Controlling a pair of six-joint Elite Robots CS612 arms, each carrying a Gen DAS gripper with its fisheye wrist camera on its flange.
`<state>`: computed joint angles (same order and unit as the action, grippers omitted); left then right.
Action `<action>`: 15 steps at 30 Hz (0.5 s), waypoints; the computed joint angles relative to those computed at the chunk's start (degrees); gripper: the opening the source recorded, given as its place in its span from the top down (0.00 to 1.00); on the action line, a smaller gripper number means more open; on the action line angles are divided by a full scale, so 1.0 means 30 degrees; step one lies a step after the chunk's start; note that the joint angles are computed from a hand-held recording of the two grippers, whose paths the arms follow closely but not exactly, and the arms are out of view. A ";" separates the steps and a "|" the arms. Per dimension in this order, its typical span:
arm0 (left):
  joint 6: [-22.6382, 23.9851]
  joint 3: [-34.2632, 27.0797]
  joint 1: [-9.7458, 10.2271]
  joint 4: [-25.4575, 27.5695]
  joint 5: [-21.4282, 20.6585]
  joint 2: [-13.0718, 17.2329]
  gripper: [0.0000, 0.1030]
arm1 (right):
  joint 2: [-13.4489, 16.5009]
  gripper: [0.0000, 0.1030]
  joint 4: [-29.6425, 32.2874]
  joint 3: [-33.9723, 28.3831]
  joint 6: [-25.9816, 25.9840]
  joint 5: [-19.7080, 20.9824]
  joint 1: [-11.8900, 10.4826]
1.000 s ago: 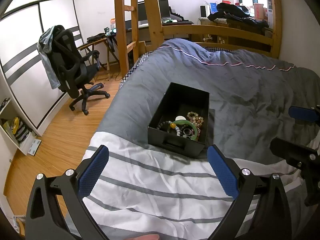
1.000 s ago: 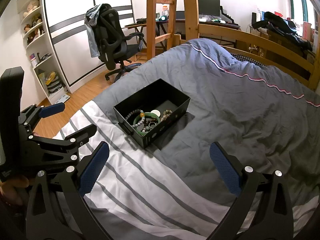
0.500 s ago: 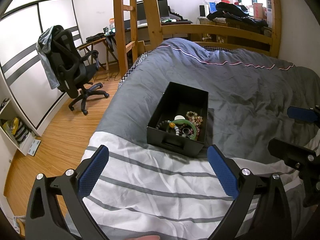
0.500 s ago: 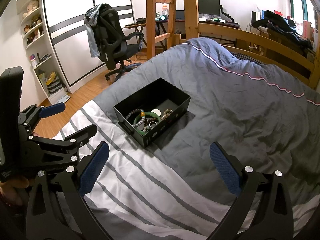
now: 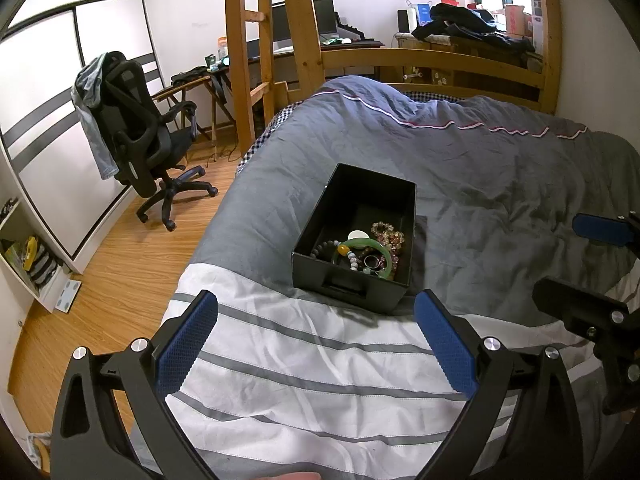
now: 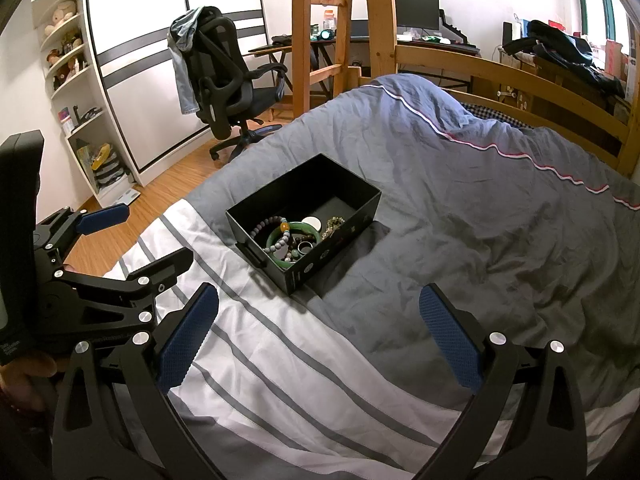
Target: Organize jewelry
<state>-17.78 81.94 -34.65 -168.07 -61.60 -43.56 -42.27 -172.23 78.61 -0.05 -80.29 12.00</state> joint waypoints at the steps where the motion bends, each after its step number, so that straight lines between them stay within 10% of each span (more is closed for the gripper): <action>1: 0.0000 0.0000 0.0000 0.0000 0.0000 0.0000 0.06 | -0.0003 0.04 0.0029 -0.0003 0.0004 -0.0024 0.0003; 15: 0.0536 0.0080 0.0138 -0.0929 -0.0863 0.0079 0.06 | 0.0044 0.04 -0.0017 0.0034 0.0062 -0.0052 0.0011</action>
<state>-16.17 82.18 -34.24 -170.85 -64.19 -43.33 -42.14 -172.28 78.71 0.14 -80.44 12.03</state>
